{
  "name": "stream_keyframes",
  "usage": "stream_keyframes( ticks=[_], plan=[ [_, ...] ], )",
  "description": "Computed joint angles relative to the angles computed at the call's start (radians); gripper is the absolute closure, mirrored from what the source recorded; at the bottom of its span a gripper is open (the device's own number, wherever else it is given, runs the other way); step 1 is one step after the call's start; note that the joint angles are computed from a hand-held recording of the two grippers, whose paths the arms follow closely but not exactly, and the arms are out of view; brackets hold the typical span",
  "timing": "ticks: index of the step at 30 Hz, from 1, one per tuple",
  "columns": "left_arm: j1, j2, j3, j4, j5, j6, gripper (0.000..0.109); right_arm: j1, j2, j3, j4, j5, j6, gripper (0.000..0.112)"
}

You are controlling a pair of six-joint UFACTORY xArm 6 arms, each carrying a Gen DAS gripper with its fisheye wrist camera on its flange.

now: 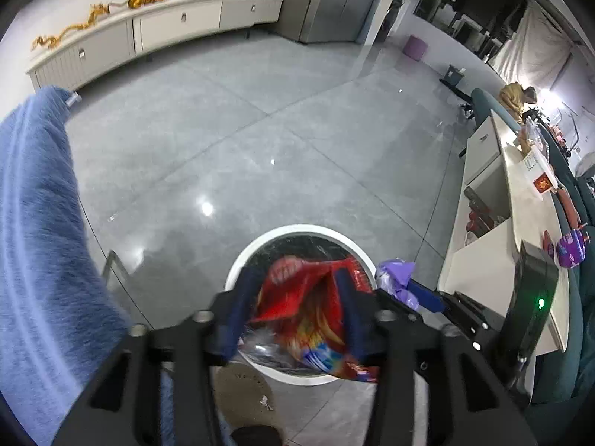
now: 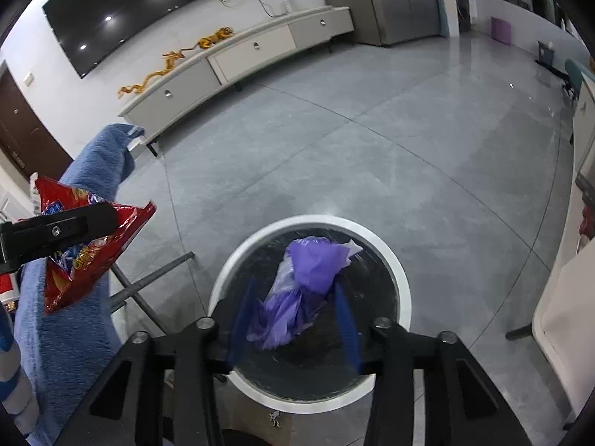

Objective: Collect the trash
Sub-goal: 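Carry both wrappers over the trash bin and open both grippers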

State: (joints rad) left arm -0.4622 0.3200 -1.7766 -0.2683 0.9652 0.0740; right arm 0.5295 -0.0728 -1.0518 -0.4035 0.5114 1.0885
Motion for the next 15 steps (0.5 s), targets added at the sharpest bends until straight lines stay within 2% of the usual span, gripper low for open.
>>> stream_keyframes(
  ticks=[1,9,15],
  plan=[
    [-0.001,0.015,-0.013,-0.002,0.007,-0.006,0.053,-0.002,-0.003,0.009,0.0,0.001,0.005,0.064],
    [-0.001,0.02,-0.017,-0.029,0.004,-0.001,0.051,0.005,-0.013,0.004,0.014,0.032,0.004,0.059],
    [-0.005,-0.108,0.117,0.014,-0.128,0.013,0.051,0.015,-0.036,-0.012,-0.029,0.037,0.045,0.059]
  ],
)
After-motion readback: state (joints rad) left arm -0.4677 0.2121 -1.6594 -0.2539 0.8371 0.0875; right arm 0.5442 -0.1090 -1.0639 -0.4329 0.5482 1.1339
